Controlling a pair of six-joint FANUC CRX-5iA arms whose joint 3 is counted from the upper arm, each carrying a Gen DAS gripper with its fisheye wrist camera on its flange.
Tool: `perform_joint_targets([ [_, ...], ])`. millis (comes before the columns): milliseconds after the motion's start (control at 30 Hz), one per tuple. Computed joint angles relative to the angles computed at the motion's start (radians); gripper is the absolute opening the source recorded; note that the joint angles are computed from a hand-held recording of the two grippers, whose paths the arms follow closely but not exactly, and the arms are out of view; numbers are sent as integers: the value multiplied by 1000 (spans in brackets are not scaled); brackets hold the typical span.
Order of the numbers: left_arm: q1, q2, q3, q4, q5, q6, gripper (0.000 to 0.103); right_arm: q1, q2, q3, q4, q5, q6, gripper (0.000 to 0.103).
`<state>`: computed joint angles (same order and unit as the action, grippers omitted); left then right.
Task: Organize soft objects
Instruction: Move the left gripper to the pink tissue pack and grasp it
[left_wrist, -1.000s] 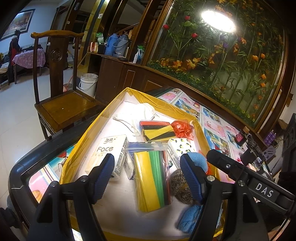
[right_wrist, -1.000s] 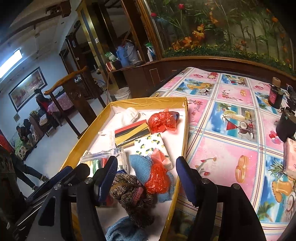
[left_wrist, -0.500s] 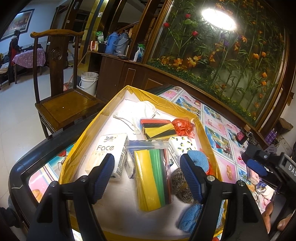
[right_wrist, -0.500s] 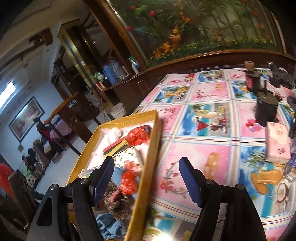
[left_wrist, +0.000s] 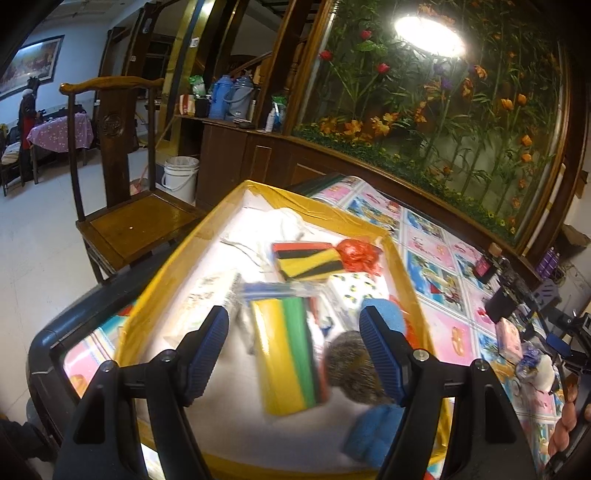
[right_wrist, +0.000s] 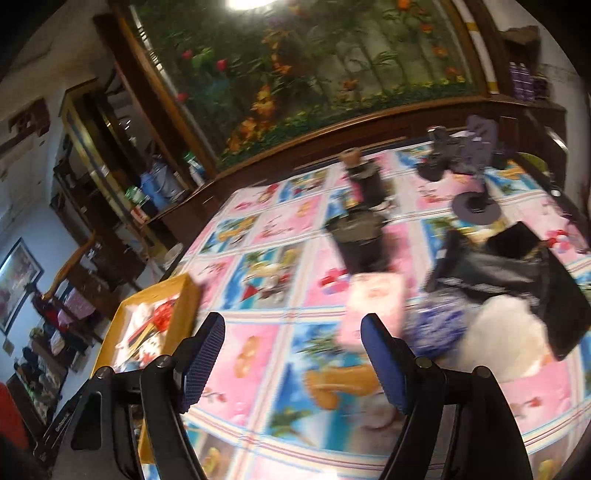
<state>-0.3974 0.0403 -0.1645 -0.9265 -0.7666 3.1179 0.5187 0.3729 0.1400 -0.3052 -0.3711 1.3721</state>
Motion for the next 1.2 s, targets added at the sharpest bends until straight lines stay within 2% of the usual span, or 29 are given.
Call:
perform_joint_targets([
  [200, -64, 47, 98, 19, 9, -117, 75, -83, -23, -26, -18, -4, -14, 80],
  [267, -82, 81, 150, 50, 32, -201, 83, -100, -27, -29, -21, -8, -16, 80],
  [333, -88, 128, 209, 110, 65, -307, 84, -109, -28, -30, -9, -19, -26, 80],
  [367, -78, 158, 241, 179, 92, -401, 84, -106, -31, -36, 6, -17, -42, 80],
  [433, -36, 228, 298, 396, 162, -641, 84, -107, -35, -42, 19, -23, -56, 80],
  [467, -22, 264, 329, 482, 172, -729, 84, -106, -36, -46, 33, -20, -73, 80],
  [533, -5, 375, 446, 654, 123, -943, 84, -111, -39, -47, 25, -20, -82, 80],
  [567, -2, 425, 502, 706, 94, -1010, 84, -121, -37, -38, -5, -31, -66, 80],
  [667, 10, 582, 687, 820, -18, -1123, 83, -138, -40, -29, -66, -39, -39, 80],
  [733, 25, 670, 781, 914, -69, -1169, 83, -145, -45, -33, -87, -33, -35, 80],
  [767, 29, 705, 827, 929, -97, -1172, 83, -147, -48, -35, -94, -32, -35, 80],
  [833, 23, 776, 943, 895, -173, -1141, 83, -155, -52, -31, -127, -39, -14, 80],
  [967, 25, 884, 1097, 940, -254, -1185, 83, -165, -51, -21, -162, -51, 8, 80],
  [1033, 14, 959, 1229, 920, -334, -1200, 83, -169, -47, -15, -172, -60, 13, 80],
  [1067, 9, 984, 1272, 904, -353, -1190, 83, -170, -46, -11, -178, -65, 16, 80],
  [1133, 6, 974, 1256, 873, -329, -1152, 83, -168, -44, -12, -168, -66, 3, 80],
  [1167, 8, 949, 1211, 870, -297, -1145, 79, -166, -44, -13, -160, -64, -6, 80],
  [1200, 8, 918, 1158, 853, -264, -1139, 61, -165, -42, -13, -154, -64, -10, 80],
])
